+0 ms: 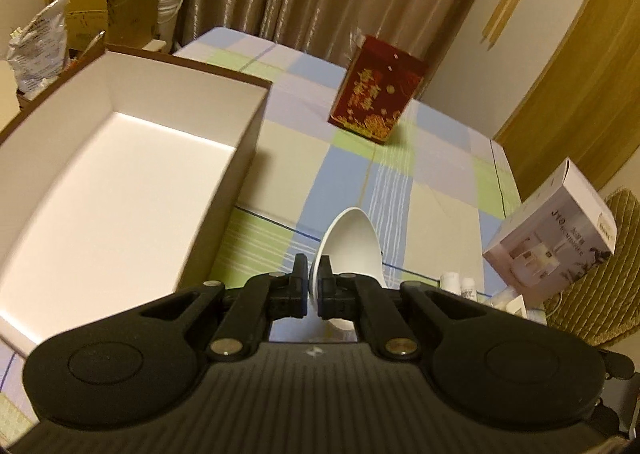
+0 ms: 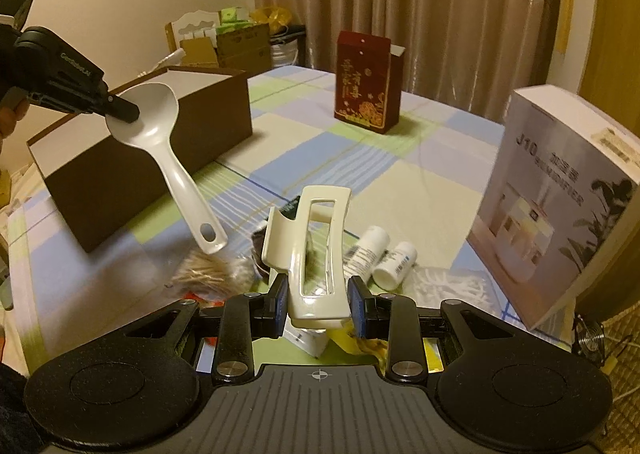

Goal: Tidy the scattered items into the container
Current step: 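Carry the spoon and clip holder over the brown box with both tools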

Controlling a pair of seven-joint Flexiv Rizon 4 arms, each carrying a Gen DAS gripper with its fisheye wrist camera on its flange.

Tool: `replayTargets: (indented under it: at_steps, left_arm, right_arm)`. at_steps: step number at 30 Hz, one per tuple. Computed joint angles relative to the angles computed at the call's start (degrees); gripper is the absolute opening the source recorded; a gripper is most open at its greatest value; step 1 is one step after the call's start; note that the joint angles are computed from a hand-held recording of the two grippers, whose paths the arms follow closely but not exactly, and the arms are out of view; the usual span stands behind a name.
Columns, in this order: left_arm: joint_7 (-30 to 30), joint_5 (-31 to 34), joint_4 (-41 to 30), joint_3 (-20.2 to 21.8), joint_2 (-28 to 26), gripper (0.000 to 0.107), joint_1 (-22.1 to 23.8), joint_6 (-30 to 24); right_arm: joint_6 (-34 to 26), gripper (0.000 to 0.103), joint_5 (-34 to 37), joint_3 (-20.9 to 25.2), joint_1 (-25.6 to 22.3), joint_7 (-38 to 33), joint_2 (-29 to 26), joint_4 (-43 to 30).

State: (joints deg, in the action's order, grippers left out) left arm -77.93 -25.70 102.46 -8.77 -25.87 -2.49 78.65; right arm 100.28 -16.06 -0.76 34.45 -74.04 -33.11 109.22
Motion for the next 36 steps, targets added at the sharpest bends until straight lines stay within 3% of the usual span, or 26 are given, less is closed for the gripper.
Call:
replayTargets:
  at_steps: [10,17,22,27,31,36]
  left_arm:
    - [4.2,-5.6,5.4,-1.7,4.6,0.001,4.7,3.5]
    - [7.3,-9.7,7.1,-1.6,6.4,0.002,8.1,5.0]
    - [11.7,-14.7,7.8,-2.7,7.5,0.001,11.2,6.6]
    - [15.0,-18.6,6.6,-2.8,7.2,0.001,13.6,7.2]
    - [15.3,-18.8,4.7,-1.3,5.8,0.002,14.2,7.0]
    - [12.1,-14.6,1.6,2.7,3.0,0.001,13.8,2.5]
  right_arm:
    - [-1.6,0.034,-2.0,5.6,-1.8,0.0,-2.6,-5.9]
    - [-3.9,0.034,-4.5,13.0,-4.5,-1.6,-7.0,-14.2]
    - [-6.7,0.034,-5.6,19.5,-6.4,-4.3,-11.8,-22.6]
    - [-9.6,0.034,-5.6,22.9,-5.2,-8.0,-16.7,-31.9]
    - [-13.4,0.034,-4.8,25.3,-3.5,-12.1,-21.1,-40.3]
    - [-20.4,0.034,-3.5,28.2,-1.1,-17.8,-26.5,-50.9]
